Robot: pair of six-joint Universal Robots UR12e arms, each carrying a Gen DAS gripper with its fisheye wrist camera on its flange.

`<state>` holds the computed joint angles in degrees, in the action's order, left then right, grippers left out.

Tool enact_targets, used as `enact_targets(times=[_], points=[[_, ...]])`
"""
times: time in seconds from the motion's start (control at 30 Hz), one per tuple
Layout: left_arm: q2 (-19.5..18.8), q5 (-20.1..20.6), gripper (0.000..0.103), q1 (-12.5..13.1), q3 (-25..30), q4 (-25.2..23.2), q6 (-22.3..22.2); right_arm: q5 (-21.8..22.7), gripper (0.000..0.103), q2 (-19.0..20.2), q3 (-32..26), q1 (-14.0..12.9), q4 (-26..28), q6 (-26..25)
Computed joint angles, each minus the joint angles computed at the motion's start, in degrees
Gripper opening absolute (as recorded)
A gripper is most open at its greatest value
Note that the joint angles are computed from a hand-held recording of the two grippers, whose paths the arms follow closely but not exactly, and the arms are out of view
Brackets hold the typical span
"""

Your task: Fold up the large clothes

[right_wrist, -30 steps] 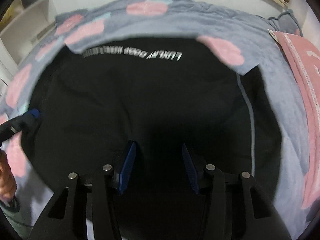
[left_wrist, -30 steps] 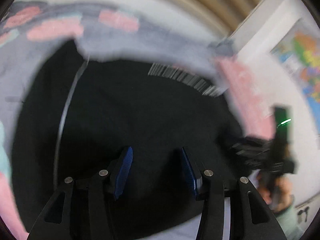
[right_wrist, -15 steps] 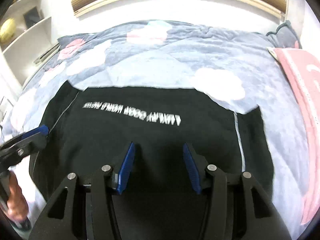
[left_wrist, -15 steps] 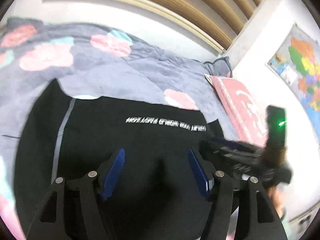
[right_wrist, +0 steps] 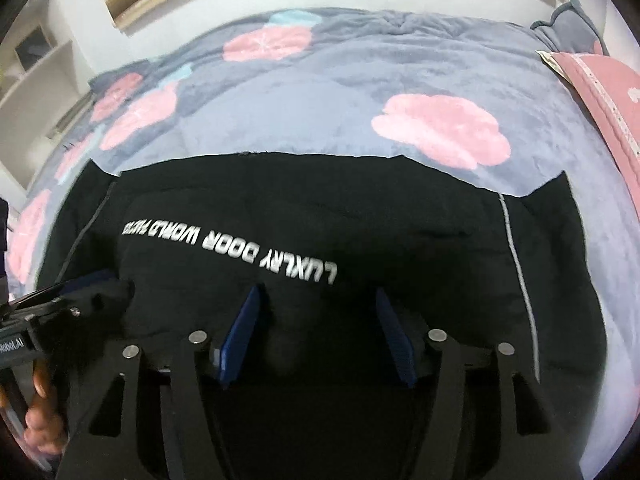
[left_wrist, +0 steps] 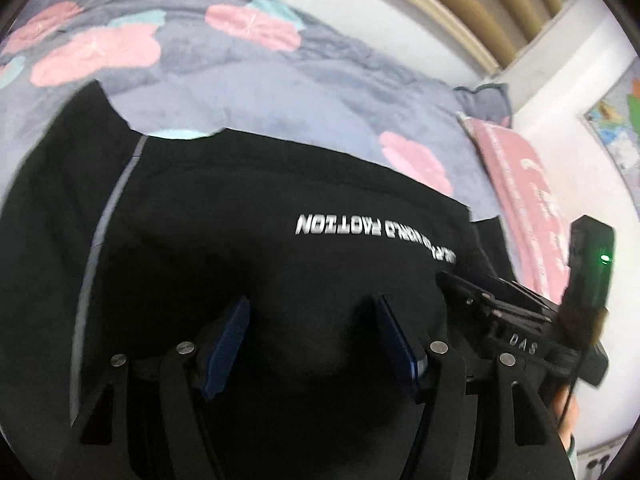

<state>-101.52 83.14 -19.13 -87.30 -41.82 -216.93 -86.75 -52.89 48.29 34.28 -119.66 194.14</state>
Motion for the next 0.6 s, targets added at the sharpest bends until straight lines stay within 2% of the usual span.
enact_targets(times=[0.1, 0.2, 0.23, 0.3, 0.37, 0.53, 0.6], points=[[3.8, -1.4, 0.067, 0.3, -2.9, 0.8, 3.6, 0.8, 0.067, -2.8, 3.0, -0.4, -1.6, -1.4], [7.9, 3.3, 0.067, 0.0, -5.8, 1.8, 5.8, 0.9, 0.074, -5.9, 6.4, -0.9, -2.8, -1.8], [9.0, 4.0, 0.067, 0.1, -6.6, 2.3, 5.8, 0.8, 0.076, -6.7, 7.4, -1.0, -3.4, -1.7], [11.1, 4.0, 0.068, 0.9, -8.4, 3.3, 5.2, -0.1, 0.086, -8.7, 9.6, -1.3, -4.5, -1.3], [13.6, 3.6, 0.069, 2.1, -10.3, 3.0, 4.0, -0.9, 0.090, -9.9, 11.1, -1.5, -5.2, -1.3], [17.7, 3.1, 0.071, 4.1, -14.1, 1.1, 2.6, -5.7, 0.091, -14.1, 15.9, -1.8, -6.1, -1.4], [19.0, 3.1, 0.071, 4.7, -15.8, 0.5, 2.3, -9.2, 0.091, -15.8, 18.2, -1.8, -6.8, -1.6]])
